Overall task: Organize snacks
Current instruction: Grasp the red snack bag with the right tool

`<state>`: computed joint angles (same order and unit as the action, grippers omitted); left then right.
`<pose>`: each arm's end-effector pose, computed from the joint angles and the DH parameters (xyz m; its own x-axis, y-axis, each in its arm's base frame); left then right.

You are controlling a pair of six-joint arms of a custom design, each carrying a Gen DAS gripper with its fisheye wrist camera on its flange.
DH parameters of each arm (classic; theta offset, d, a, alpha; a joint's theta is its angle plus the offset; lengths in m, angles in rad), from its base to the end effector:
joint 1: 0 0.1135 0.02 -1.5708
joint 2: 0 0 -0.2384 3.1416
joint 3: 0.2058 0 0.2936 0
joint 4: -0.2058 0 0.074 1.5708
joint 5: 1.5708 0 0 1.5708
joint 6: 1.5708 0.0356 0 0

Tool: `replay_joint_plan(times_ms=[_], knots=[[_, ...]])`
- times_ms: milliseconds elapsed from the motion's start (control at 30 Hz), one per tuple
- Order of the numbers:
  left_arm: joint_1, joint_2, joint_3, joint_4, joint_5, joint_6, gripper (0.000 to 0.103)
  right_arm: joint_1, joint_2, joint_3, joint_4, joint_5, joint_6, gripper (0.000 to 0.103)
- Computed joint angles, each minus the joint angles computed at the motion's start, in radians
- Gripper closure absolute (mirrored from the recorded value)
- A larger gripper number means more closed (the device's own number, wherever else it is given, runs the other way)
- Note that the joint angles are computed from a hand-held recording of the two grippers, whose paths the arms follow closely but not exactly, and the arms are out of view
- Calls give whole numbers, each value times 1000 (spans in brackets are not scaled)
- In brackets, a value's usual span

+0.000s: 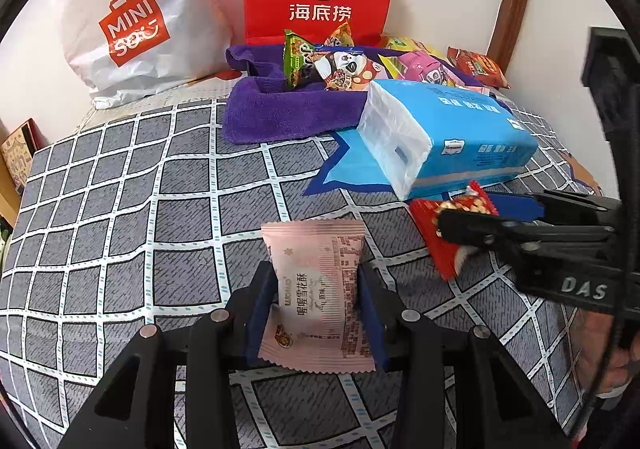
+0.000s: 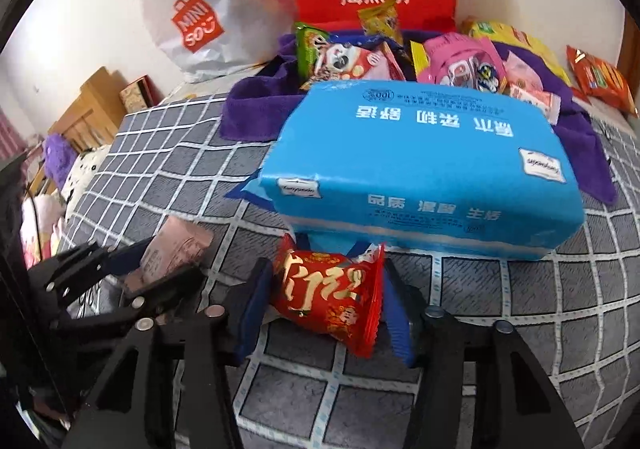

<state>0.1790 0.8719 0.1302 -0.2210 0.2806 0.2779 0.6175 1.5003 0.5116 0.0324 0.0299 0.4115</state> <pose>0.1797 0.0225 0.0573 -0.7809 0.1266 -0.6117 0.2068 0.9764 -0.0618 0.2244 0.1581 0.0547 -0.8364 -0.1036 -0.5382 -0.2511 0.9453 0.2082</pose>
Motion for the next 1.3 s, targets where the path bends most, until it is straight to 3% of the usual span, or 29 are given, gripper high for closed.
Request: replay_joint_plan(times_ms=[200,433,700,833,1033,1300], knots=[[-1,-2,-1,-2,0,-2,64,-43,-251,-142,-69,-10,-32,59],[-10,-1,-4,3,-13,0,62,-197,-639,-319,-276,-35,-164,59],[5,26,7,12,4,15,62,-300,-567,-377,-163,-128,-219,56],[-7,22,6,12,-14,18,61,-272,-454,-359,-83,-112,-203,47],[-26,19,5,15,-40,19,60,-112,-385,-352,-25,90,-176,45],[-25,21,5,15,-36,20,60,-133,-394,-360,-20,67,-183,44]])
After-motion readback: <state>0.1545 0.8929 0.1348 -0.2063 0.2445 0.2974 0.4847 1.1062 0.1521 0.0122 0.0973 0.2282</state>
